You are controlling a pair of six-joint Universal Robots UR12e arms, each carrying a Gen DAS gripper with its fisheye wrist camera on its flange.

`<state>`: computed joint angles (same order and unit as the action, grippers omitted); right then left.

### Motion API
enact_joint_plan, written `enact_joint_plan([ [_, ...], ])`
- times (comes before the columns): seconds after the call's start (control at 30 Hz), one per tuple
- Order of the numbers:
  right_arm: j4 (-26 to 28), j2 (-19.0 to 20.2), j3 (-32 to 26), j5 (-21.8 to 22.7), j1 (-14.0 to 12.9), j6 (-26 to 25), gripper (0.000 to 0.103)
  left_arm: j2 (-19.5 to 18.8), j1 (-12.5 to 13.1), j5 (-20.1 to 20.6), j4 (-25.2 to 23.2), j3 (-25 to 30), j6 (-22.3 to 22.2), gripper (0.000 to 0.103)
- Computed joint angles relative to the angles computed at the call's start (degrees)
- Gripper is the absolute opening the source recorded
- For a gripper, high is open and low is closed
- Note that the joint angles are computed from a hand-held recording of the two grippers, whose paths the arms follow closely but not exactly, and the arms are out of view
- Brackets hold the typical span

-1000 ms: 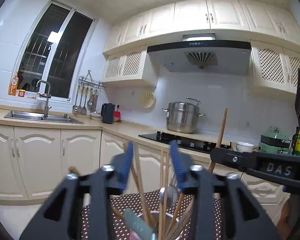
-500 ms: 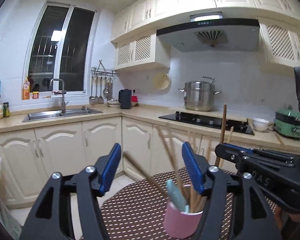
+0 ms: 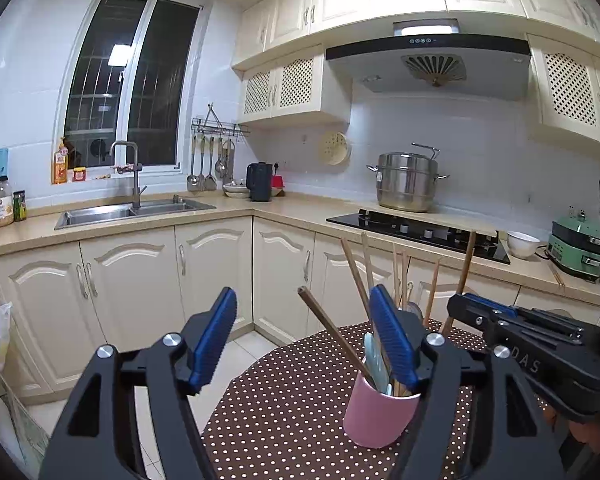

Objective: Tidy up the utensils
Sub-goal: 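Open both tools to release the chopsticks into the cup and withdraw, then grasp the black spoon with the right tool while the left tool grasps a wooden chopstick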

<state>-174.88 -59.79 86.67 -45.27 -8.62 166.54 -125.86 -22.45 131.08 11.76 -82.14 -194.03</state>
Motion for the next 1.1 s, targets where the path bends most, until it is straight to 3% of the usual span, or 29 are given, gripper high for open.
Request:
enact_joint_plan([
  [0.03, -0.45, -0.30, 0.38, -0.21, -0.06, 0.35, 0.028, 0.12, -0.12, 0.21, 0.38, -0.18, 0.27, 0.069],
  [0.07, -1.41, -0.63, 0.92, -0.19, -0.23, 1.03, 0.042, 0.28, -0.27, 0.50, 0.89, -0.43, 0.51, 0.069],
  [0.1, -2.41, -0.92, 1.42, 0.05, -0.41, 1.62, 0.046, 0.36, -0.40, 0.63, 1.11, -0.52, 0.59, 0.069],
  [0.43, -6.95, -4.64, 6.50, -0.63, -2.02, 1.32, 0.052, 2.09, -2.16, 0.34, 1.69, -2.36, 1.20, 0.070],
  [0.8, -3.23, -7.24, 10.67, -3.43, -5.23, 0.21, 0.058, 2.20, -4.40, -3.93, -2.86, -2.31, 3.02, 0.071],
  [0.9, 0.13, -7.69, 11.34, -5.39, -5.89, -1.47, 0.060, 2.77, -4.08, -9.78, -7.69, -2.61, 1.53, 0.072],
  [0.93, 1.39, -7.78, 11.42, -6.04, -5.95, -1.91, 0.061, 3.17, -3.67, -13.41, -11.12, -2.65, 0.24, 0.073],
  [1.1, 8.44, -7.83, 11.70, -9.39, -6.46, -3.40, 0.061, 2.94, -2.41, -22.93, -23.86, -0.87, -1.80, 0.073],
])
